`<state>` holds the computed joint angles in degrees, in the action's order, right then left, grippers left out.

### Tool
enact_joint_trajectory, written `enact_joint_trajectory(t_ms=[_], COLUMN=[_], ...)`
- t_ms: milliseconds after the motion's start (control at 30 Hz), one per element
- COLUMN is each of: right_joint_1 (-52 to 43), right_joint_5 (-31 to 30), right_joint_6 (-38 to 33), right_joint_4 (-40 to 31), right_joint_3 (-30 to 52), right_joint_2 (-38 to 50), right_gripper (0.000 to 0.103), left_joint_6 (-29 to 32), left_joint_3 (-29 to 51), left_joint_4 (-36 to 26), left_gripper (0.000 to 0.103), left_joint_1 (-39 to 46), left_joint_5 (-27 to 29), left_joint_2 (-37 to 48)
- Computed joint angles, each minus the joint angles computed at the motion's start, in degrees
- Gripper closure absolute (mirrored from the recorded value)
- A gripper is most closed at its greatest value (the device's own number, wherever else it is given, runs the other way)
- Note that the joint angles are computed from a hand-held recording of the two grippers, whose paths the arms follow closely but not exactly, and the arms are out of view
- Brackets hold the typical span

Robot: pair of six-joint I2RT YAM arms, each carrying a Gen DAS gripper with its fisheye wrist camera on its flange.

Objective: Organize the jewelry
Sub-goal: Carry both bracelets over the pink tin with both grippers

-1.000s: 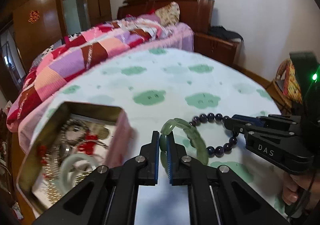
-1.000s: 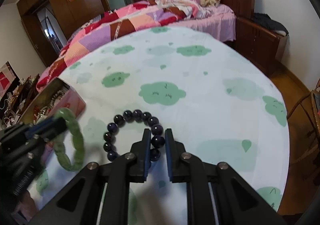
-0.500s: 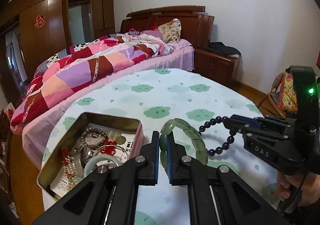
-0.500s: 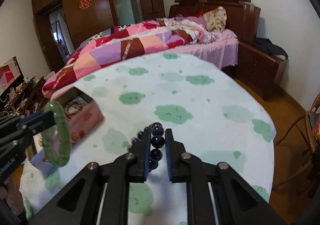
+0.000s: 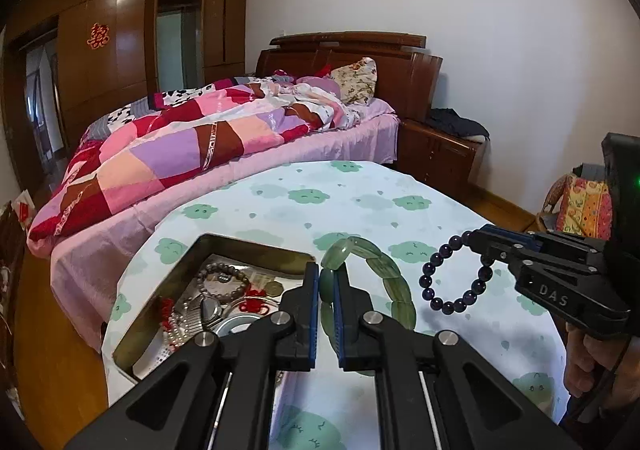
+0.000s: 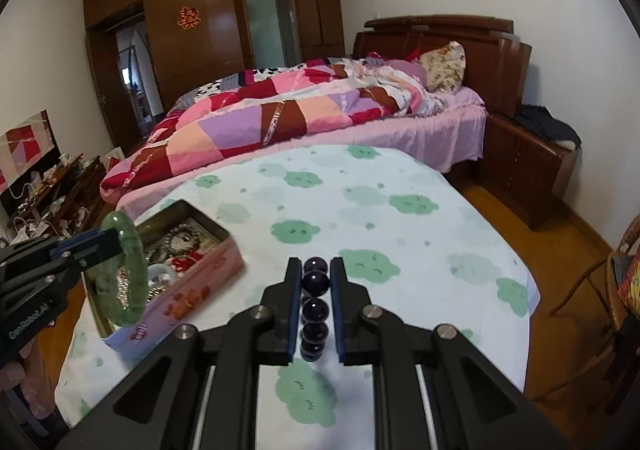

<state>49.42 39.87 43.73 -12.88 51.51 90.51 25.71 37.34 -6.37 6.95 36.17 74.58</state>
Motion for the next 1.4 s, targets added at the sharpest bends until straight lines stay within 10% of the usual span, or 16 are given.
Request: enact_joint_trajectory(t_ms=[1400], right_joint_1=[4.26], right_joint_5=[-4.77], right_joint_6=[-16.82], right_joint_4=[-5.79], right_joint_3=[34.88], right_joint_2=[22.34], right_gripper=[0.087], left_joint_6=[4.85], left_joint_3=[17.72], left_joint_4=[-4.39], left_gripper=[0.098], left_joint_1=[12.83], left_joint_5=[1.69], left_joint_2=[18.62])
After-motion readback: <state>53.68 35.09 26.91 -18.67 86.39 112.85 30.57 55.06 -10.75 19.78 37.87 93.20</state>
